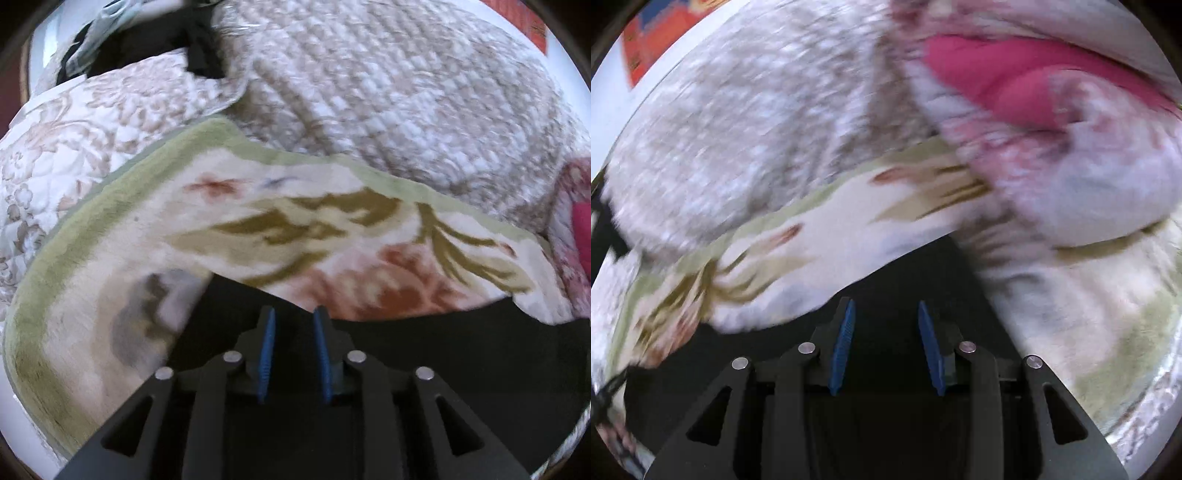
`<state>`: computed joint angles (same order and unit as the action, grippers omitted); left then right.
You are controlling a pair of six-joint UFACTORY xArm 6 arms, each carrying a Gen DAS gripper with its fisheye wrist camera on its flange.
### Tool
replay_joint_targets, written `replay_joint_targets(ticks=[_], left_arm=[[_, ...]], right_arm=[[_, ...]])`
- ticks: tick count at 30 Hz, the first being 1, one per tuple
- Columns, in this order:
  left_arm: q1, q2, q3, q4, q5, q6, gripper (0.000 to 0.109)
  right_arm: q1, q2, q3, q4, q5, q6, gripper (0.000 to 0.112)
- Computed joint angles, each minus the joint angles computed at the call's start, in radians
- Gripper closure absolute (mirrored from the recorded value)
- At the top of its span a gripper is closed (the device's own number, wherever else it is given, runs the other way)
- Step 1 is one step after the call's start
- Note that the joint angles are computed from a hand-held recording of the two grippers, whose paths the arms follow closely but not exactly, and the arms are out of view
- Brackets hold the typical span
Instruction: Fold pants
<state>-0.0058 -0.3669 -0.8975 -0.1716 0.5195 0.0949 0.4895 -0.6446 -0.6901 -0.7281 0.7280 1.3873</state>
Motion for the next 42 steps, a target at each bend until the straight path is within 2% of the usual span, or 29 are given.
replay_joint_targets(ticks=[5,9,15,17,20,22,25,27,29,32,36,39,42], left_arm=[[-0.049,-0.062,0.058,0.001,0.039,0.016,0.077],[-0.078,-0.115,0.108,-0.002,0.071,0.004,0.077],[-0.129,-0.189,0.181,0.057,0.069,-0.009,0.073],[-0.142,-0.183,0.184,0.081,0.068,-0.009,0.072],[-0.148,-0.179,0.187,0.133,0.053,-0.040,0.068],[-0.145,-0.176,0.189,0.129,0.048,-0.040,0.066],[-0.145,-0.176,0.196,0.157,0.033,-0.054,0.060],[-0.142,-0.173,0.200,0.157,0.021,-0.052,0.057],[-0.139,-0.168,0.198,0.160,0.018,-0.054,0.052],[-0.136,-0.168,0.196,0.155,0.019,-0.044,0.051],[-0.137,-0.179,0.206,0.209,0.006,-0.094,0.051],[-0.110,-0.192,0.211,0.237,-0.031,-0.120,0.051],[-0.055,-0.190,0.203,0.284,-0.066,-0.168,0.051]], right_arm=[[0.059,0.124,-0.042,0.129,-0.128,-0.192,0.076],[0.146,0.226,-0.109,0.125,-0.128,-0.310,0.076],[0.250,0.301,-0.150,0.070,-0.085,-0.332,0.076],[0.267,0.329,-0.169,0.069,-0.057,-0.353,0.071],[0.259,0.343,-0.178,0.072,-0.065,-0.362,0.065],[0.244,0.347,-0.171,0.107,-0.100,-0.370,0.056],[0.256,0.368,-0.186,0.086,-0.093,-0.377,0.045],[0.280,0.387,-0.208,0.036,-0.048,-0.364,0.045],[0.281,0.390,-0.211,0.032,-0.045,-0.363,0.044],[0.280,0.386,-0.207,0.050,-0.057,-0.366,0.044],[0.285,0.351,-0.191,0.002,-0.045,-0.305,0.044],[0.274,0.329,-0.178,-0.010,-0.035,-0.271,0.044],[0.248,0.304,-0.152,0.019,-0.065,-0.258,0.044]])
